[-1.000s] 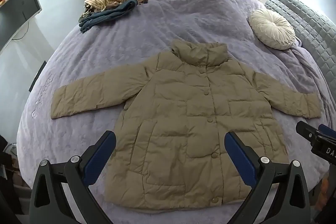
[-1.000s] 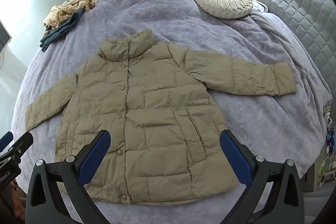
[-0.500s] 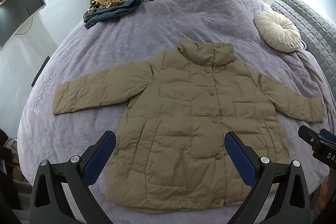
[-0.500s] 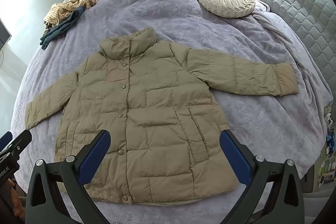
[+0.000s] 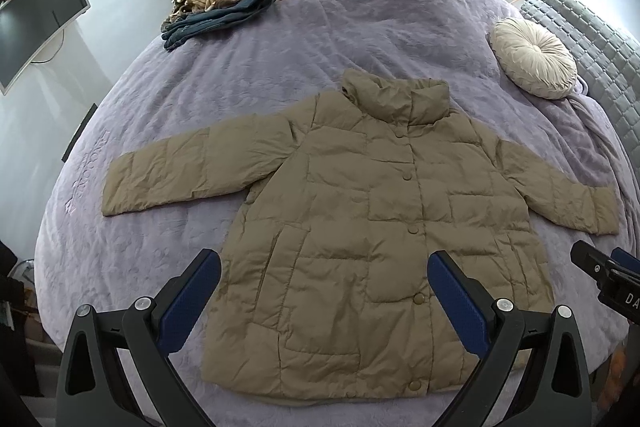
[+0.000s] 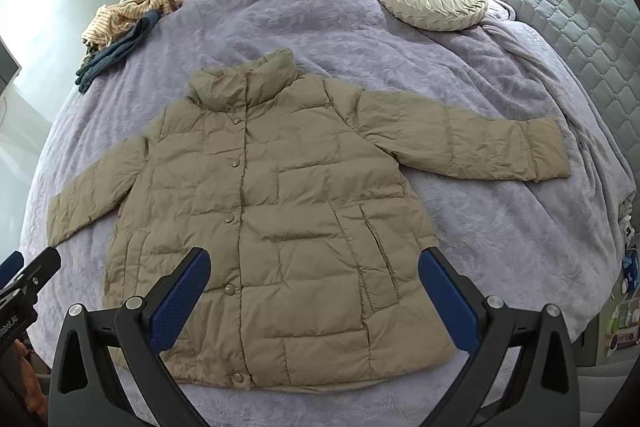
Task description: Fold large clothes
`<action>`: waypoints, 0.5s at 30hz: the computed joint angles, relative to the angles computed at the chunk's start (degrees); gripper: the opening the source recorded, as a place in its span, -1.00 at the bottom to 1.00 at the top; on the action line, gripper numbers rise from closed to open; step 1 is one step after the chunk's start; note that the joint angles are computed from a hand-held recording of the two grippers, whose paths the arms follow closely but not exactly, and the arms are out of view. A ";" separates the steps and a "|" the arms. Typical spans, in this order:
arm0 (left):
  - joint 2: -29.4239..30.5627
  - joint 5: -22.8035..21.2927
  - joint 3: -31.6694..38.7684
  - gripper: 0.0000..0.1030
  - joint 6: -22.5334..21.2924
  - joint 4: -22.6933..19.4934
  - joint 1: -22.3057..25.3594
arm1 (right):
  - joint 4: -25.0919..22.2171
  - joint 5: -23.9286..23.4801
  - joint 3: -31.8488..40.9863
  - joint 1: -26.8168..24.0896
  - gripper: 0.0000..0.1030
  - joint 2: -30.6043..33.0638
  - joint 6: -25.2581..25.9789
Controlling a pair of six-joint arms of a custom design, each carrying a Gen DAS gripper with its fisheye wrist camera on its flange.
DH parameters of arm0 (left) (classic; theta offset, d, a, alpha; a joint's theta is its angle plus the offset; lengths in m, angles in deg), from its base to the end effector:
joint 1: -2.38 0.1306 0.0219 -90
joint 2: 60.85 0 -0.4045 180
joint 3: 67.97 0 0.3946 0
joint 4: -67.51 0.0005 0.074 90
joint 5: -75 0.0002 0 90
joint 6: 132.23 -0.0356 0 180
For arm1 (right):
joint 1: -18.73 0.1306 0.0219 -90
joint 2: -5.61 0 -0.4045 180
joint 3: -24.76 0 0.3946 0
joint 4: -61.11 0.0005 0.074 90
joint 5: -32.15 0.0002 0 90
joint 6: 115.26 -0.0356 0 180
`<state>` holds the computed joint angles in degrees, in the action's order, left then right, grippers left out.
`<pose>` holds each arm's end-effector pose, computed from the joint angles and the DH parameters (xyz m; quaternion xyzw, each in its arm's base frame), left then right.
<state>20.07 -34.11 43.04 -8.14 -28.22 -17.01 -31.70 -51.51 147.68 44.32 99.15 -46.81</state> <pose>0.3279 -0.1036 0.6297 -0.1580 0.9515 0.0513 0.2588 0.3983 0.1858 0.6300 -0.0216 0.9716 0.0424 0.2318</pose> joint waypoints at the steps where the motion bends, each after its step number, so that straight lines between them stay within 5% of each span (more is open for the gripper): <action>1: 0.11 -0.02 0.18 1.00 0.02 -0.11 0.01 | -0.04 0.02 0.11 0.03 1.00 0.09 0.03; 15: 0.16 0.21 0.12 1.00 -0.15 -0.13 0.16 | -0.10 -0.03 0.28 0.13 1.00 0.31 0.14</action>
<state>20.23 -33.90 43.16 -8.29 -28.34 -16.85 -31.80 -51.54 147.95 44.45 99.45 -46.67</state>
